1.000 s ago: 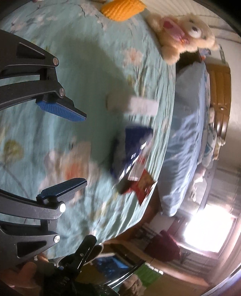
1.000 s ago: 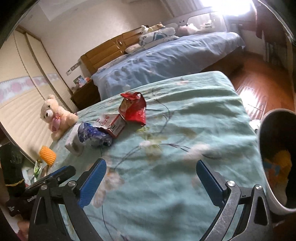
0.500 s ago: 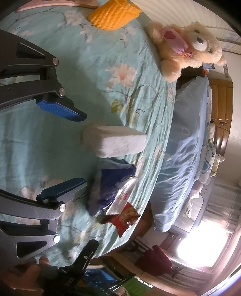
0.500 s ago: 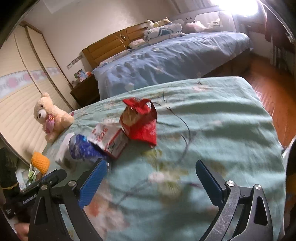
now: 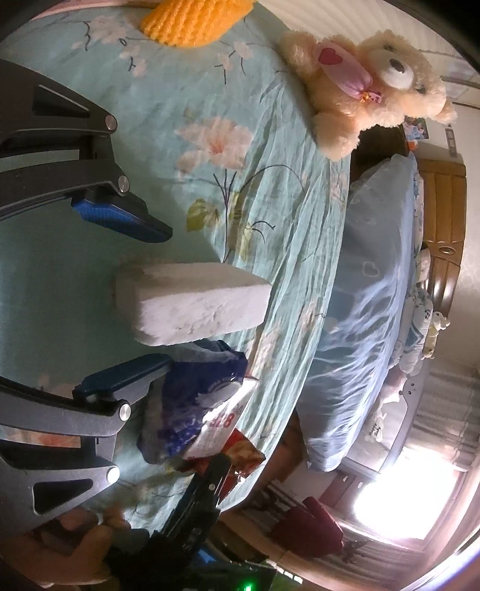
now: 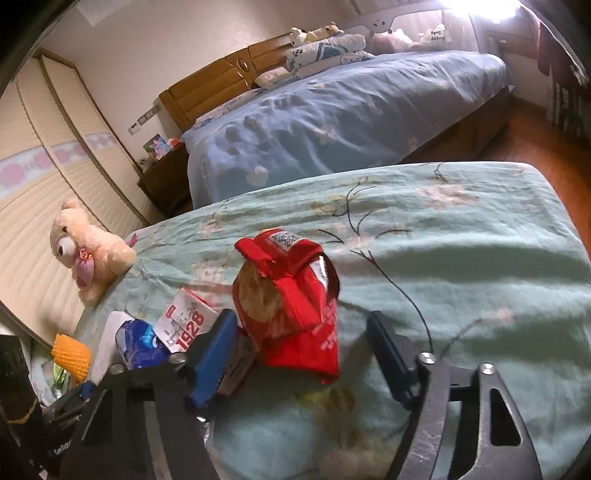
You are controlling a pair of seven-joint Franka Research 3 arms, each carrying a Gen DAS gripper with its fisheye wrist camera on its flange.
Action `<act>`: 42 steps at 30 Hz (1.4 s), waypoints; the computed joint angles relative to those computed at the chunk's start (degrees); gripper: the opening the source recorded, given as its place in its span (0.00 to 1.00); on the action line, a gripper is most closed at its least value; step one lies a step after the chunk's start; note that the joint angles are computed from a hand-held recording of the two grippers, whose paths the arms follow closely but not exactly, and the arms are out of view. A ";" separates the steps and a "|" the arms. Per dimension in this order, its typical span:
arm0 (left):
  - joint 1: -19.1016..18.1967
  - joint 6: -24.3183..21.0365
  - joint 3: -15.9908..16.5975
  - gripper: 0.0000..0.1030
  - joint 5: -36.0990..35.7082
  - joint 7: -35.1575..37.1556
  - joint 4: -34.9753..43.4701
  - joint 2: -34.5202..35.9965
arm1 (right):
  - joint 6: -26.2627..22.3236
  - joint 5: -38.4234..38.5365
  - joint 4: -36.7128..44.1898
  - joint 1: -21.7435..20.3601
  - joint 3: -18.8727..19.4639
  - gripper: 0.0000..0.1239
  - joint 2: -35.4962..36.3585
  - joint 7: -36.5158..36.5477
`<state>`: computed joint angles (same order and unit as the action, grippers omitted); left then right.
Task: Collect trash
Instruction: 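Grasp the white foam block with the left tool while the right tool grasps the red snack bag, then carry the white foam block and red snack bag over the bin with both tools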
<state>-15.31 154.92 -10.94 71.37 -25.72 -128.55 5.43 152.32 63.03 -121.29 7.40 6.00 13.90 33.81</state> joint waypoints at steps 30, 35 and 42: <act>-3.88 5.64 -4.45 0.27 7.33 -4.23 0.15 -1.65 | -4.28 7.25 -18.51 -3.16 -8.94 0.21 -18.52 -6.53; -5.73 7.72 -3.77 0.27 5.41 0.92 4.25 2.05 | -4.00 6.50 -21.24 -4.48 -10.97 0.21 -21.23 -6.11; -8.25 9.80 -2.14 0.27 1.31 9.11 9.33 6.29 | -3.65 5.51 -24.07 -6.47 -13.29 0.21 -24.60 -6.38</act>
